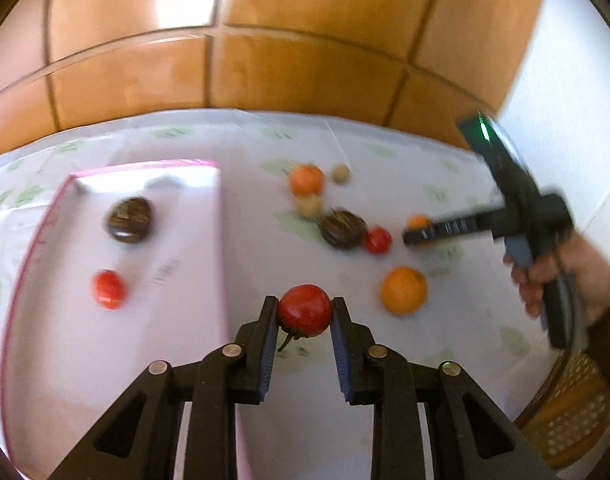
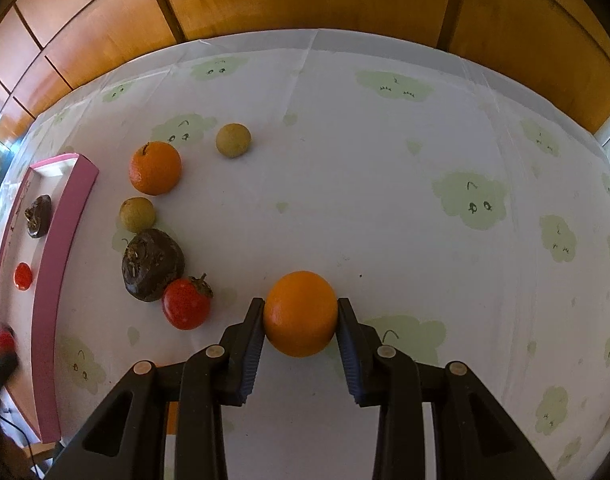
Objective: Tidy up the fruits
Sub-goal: 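Place the cherry tomato in the pink tray and open the left gripper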
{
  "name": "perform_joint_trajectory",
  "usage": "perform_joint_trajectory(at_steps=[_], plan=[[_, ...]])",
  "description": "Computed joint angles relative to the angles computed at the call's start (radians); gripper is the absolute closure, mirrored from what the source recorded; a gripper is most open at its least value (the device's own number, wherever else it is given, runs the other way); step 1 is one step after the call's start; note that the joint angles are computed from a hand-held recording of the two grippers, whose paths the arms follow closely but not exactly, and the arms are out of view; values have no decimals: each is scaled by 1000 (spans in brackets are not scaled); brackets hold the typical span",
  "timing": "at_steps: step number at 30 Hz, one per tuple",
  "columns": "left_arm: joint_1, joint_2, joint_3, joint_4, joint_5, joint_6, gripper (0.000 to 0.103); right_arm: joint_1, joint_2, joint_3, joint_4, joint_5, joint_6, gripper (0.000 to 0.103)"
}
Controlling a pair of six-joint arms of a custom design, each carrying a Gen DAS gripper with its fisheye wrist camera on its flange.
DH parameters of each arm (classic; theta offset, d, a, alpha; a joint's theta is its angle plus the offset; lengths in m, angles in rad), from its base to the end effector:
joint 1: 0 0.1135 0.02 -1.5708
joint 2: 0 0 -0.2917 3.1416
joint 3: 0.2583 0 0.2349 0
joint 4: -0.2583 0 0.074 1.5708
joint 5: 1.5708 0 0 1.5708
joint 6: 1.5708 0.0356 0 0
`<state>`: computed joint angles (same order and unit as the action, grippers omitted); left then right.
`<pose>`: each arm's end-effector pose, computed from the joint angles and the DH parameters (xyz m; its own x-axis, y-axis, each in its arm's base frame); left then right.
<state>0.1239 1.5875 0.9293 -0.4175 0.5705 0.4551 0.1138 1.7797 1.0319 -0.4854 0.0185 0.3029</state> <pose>0.2908 0.0168 0.2222 -0.7181 0.2834 -0.6356 0.5191 0.8264 -0.2180 0.3221 0.0361 0.1850 -0.9268 0.1943 -0.3214 0.1771 0.9808 0.0821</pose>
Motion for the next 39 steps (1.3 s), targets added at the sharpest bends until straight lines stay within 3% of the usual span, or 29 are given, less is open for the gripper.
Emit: perform_joint_trajectory(at_steps=[4, 10, 19, 26, 33, 39], plan=[[86, 89, 139, -45, -3, -38, 77, 19, -12, -2, 2, 20, 10, 68], [158, 297, 403, -77, -103, -106, 77, 35, -9, 3, -1, 29, 14, 68], [138, 456, 554, -55, -228, -84, 76, 33, 23, 25, -14, 33, -10, 68], [147, 402, 476, 45, -263, -128, 57, 42, 50, 57, -24, 42, 0, 68], [200, 178, 222, 164, -217, -108, 54, 60, 39, 46, -11, 66, 5, 68], [223, 28, 41, 242, -262, -108, 27, 77, 27, 35, -12, 92, 18, 68]])
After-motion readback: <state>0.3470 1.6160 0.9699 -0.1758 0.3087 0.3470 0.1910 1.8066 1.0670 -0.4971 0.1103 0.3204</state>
